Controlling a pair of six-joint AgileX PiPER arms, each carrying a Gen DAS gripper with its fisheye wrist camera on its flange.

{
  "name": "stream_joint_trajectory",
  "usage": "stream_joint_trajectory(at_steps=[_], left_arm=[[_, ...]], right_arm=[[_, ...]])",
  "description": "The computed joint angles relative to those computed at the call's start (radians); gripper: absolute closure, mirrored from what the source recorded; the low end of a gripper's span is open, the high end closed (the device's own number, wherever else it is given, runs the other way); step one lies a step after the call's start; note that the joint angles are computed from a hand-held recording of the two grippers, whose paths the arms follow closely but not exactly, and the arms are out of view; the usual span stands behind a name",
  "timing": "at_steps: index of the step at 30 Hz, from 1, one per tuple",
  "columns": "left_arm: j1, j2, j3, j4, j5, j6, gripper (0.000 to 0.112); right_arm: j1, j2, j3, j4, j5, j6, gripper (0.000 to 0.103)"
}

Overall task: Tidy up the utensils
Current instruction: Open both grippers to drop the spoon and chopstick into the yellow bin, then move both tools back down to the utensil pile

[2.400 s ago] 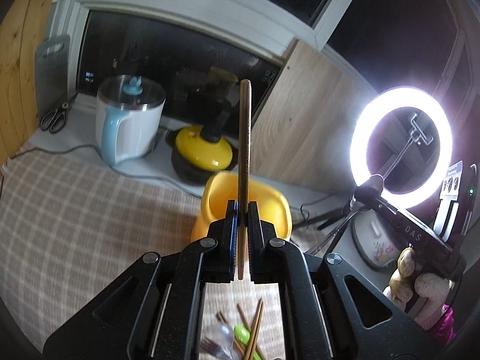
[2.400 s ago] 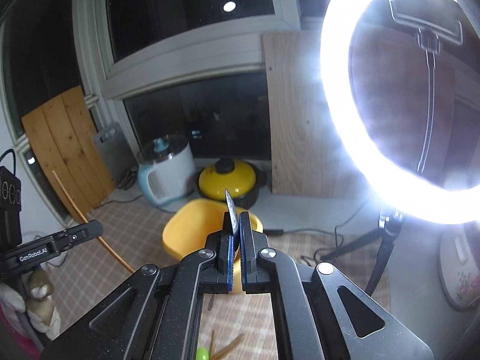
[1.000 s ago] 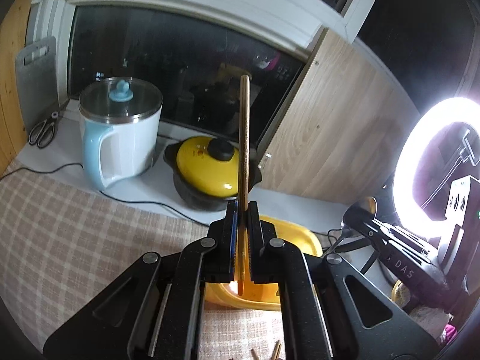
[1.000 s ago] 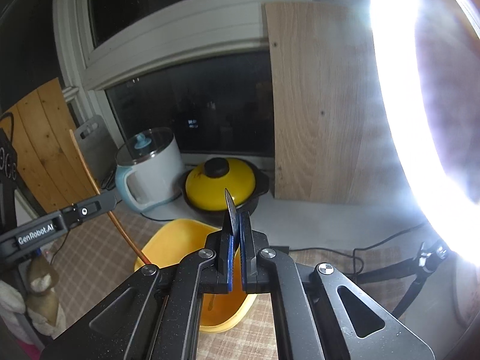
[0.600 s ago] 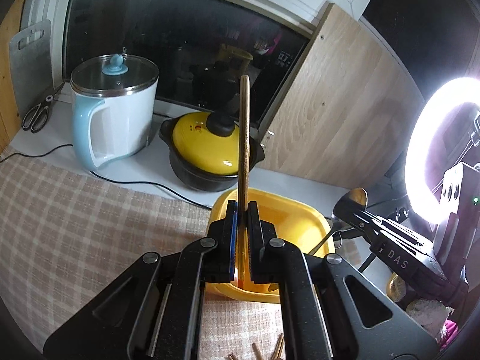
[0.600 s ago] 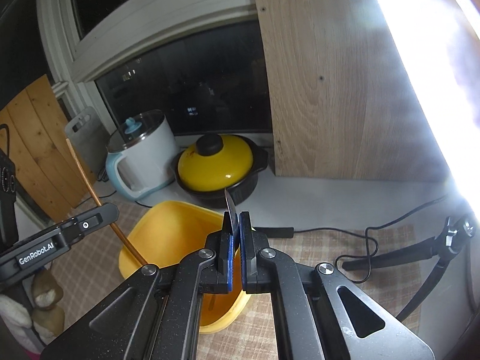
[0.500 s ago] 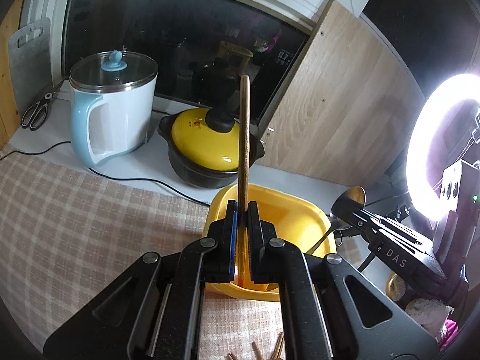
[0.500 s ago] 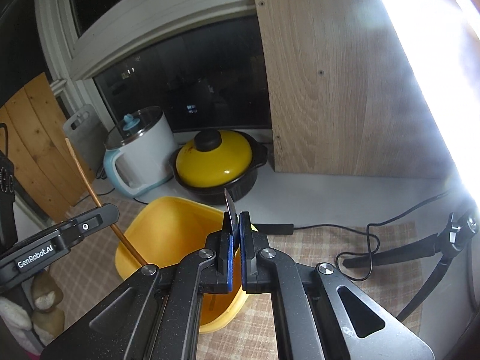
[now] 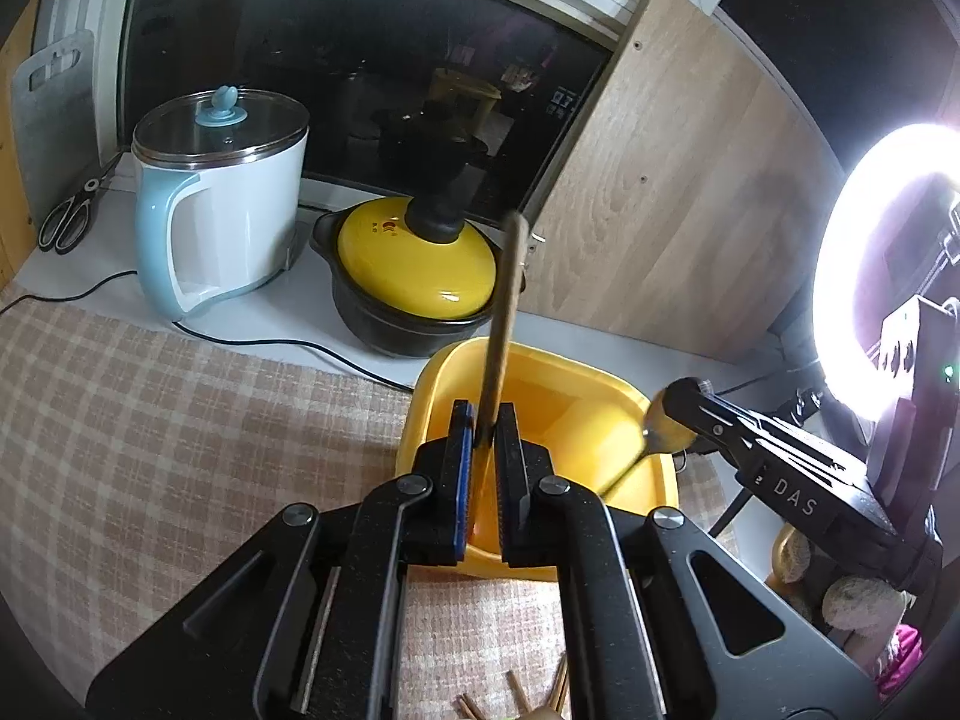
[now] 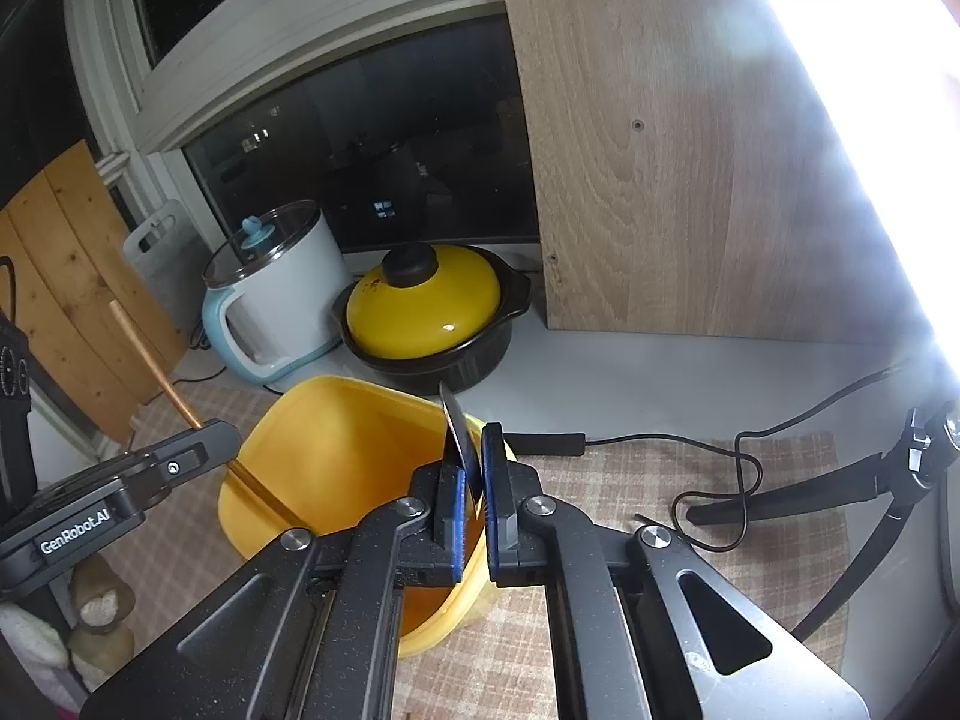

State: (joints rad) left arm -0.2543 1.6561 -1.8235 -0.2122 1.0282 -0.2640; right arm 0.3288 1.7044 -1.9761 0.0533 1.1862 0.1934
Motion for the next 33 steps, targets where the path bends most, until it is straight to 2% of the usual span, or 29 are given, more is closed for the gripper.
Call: stream_joint_trajectory(at_steps=[2,3,5,22,26,33], left_arm=[[-0.009,-0.013,0.005,0.019,0.0,-0.006,0.088],[-0.013,-0.022,0.012,0.031,-0.006,-0.011,0.085],[-0.015,-0.042,0.024,0.044,-0.009,-0.018,0.085],[-0.015,-0.266,0.2,0.101,-0.002,-0.038,0.085],[-0.021,-0.316,0.248,0.095,0.015,-0.036,0.085],[-0.062,-0.394,0.345,0.094,0.037,-0.049,0.085]], right_arm=[[0.001,-0.009,0.006,-0.006,-0.005,0.007,0.086],[0.001,-0.016,0.013,-0.008,-0.01,0.01,0.082],[-0.003,-0.034,0.027,-0.003,-0.023,0.014,0.066],[-0.054,-0.23,0.2,0.056,-0.023,-0.035,0.065],[-0.079,-0.292,0.278,0.084,-0.031,-0.064,0.056],[-0.15,-0.409,0.434,0.163,-0.017,-0.126,0.055]])
